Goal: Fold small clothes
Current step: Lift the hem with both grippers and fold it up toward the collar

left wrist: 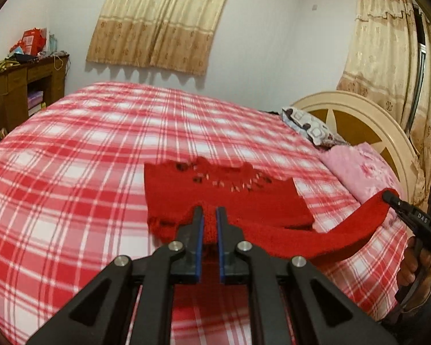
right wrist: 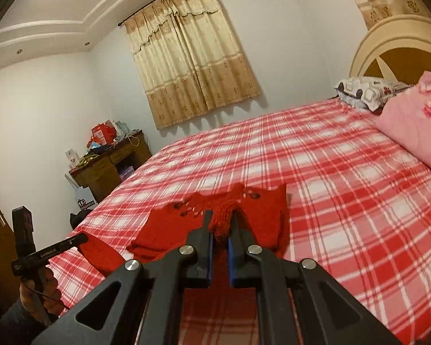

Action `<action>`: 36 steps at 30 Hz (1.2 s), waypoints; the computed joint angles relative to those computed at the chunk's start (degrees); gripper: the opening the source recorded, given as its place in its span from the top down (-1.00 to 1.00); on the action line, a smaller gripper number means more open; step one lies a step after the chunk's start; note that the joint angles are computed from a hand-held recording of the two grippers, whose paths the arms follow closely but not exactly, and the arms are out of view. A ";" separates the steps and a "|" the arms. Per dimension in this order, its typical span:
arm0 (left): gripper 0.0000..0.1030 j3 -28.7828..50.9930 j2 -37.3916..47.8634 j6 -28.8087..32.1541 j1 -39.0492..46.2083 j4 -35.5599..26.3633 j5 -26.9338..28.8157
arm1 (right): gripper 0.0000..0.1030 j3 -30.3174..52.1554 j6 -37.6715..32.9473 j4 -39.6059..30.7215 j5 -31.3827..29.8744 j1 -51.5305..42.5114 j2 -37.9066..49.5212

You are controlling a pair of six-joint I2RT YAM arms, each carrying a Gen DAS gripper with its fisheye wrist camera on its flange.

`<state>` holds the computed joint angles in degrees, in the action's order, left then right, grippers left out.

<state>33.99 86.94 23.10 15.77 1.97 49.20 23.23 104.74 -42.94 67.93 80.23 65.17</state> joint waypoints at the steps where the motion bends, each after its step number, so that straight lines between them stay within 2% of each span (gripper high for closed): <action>1: 0.86 1.04 0.60 -1.62 -0.94 1.23 -0.89 | 0.86 -1.01 -6.00 3.22 -0.12 -2.35 -3.27; 5: 0.88 4.59 3.07 -6.48 -4.56 5.85 -4.26 | 0.86 -4.97 -29.54 17.57 -3.35 -12.41 -14.21; 7: 0.88 5.95 4.27 -8.31 -6.14 7.97 -6.15 | 0.86 -6.75 -41.15 25.86 -7.44 -19.22 -17.87; 10: 0.88 9.96 7.92 -10.92 -8.95 10.04 -8.76 | 0.86 -8.12 -52.36 34.17 -13.88 -28.36 -20.08; 13: 0.88 13.87 12.20 -12.25 -11.18 11.12 -11.28 | 0.86 -8.34 -59.57 41.18 -20.42 -36.70 -18.19; 17: 0.88 20.07 19.04 -13.68 -13.63 11.37 -14.42 | 0.86 -8.30 -65.52 50.50 -29.19 -47.22 -11.67; 21: 0.88 29.71 29.47 -14.48 -16.63 9.38 -18.99 | 0.86 -6.99 -68.80 60.56 -37.03 -56.93 0.08; 27: 0.88 40.91 42.37 -13.46 -20.36 6.43 -25.38 | 0.86 -1.59 -70.14 74.20 -49.80 -70.60 24.31; 31: 0.87 45.18 46.70 -12.88 -21.44 5.17 -27.51 | 0.86 4.35 -70.38 77.19 -53.69 -75.35 38.12; 35: 0.75 44.41 45.67 -12.80 -21.21 5.26 -27.45 | 0.85 8.77 -71.98 75.28 -52.85 -75.99 44.15; 36: 0.75 42.45 43.94 -12.96 -20.89 6.63 -27.73 | 0.79 9.39 -72.54 74.79 -52.21 -75.75 44.72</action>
<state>76.45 130.89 10.14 -5.12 8.59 21.48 32.63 32.19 31.85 15.72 4.48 109.90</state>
